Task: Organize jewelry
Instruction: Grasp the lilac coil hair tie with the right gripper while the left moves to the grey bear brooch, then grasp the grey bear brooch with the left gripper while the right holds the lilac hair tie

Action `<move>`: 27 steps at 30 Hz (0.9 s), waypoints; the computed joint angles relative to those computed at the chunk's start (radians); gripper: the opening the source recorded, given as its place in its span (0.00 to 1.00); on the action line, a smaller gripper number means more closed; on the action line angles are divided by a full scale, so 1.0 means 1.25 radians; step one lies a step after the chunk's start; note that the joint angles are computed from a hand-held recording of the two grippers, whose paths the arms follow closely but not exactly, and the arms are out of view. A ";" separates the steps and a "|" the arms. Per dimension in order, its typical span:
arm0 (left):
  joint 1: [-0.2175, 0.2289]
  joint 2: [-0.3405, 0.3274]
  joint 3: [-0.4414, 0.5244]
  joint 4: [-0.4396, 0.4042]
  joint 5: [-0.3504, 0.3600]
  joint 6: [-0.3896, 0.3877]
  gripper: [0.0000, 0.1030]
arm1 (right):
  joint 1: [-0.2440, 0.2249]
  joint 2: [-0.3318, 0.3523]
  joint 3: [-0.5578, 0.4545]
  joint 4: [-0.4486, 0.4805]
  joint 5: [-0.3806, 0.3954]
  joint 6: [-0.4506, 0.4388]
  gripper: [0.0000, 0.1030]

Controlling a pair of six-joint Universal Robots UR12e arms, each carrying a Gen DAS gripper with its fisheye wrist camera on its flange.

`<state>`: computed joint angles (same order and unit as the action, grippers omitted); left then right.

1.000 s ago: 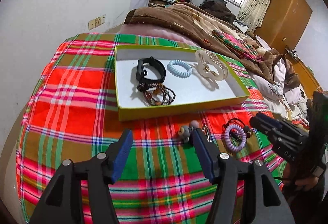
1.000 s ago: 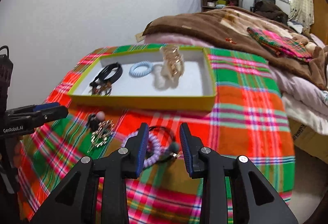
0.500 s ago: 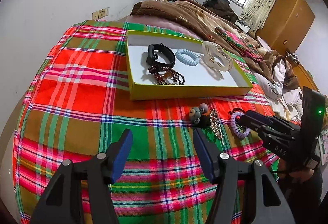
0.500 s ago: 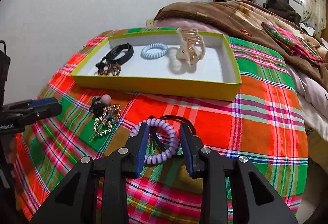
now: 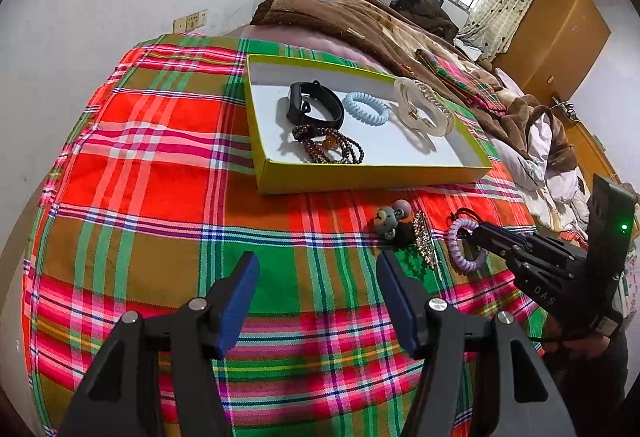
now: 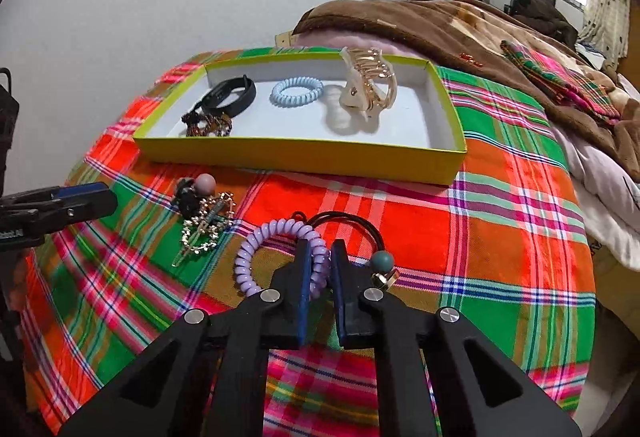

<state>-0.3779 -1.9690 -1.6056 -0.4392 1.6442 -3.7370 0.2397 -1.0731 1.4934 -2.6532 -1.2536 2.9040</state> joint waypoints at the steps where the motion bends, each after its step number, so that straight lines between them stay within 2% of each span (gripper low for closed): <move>1: 0.001 0.000 0.001 0.000 -0.004 0.004 0.61 | -0.001 -0.003 0.005 -0.010 0.002 0.007 0.10; 12: 0.011 -0.027 0.043 -0.010 -0.057 0.046 0.61 | -0.023 -0.043 0.068 -0.118 0.043 0.134 0.09; 14: 0.013 -0.037 0.054 -0.010 -0.079 0.051 0.61 | -0.026 -0.050 0.077 -0.129 0.047 0.141 0.09; 20: 0.011 -0.064 0.090 -0.037 -0.096 0.056 0.61 | -0.034 -0.064 0.099 -0.147 0.055 0.153 0.10; 22: 0.005 -0.073 0.106 -0.061 -0.079 0.064 0.61 | -0.036 -0.066 0.102 -0.149 0.053 0.156 0.10; 27: -0.001 -0.084 0.125 -0.071 -0.055 0.067 0.61 | -0.041 -0.070 0.110 -0.153 0.058 0.158 0.09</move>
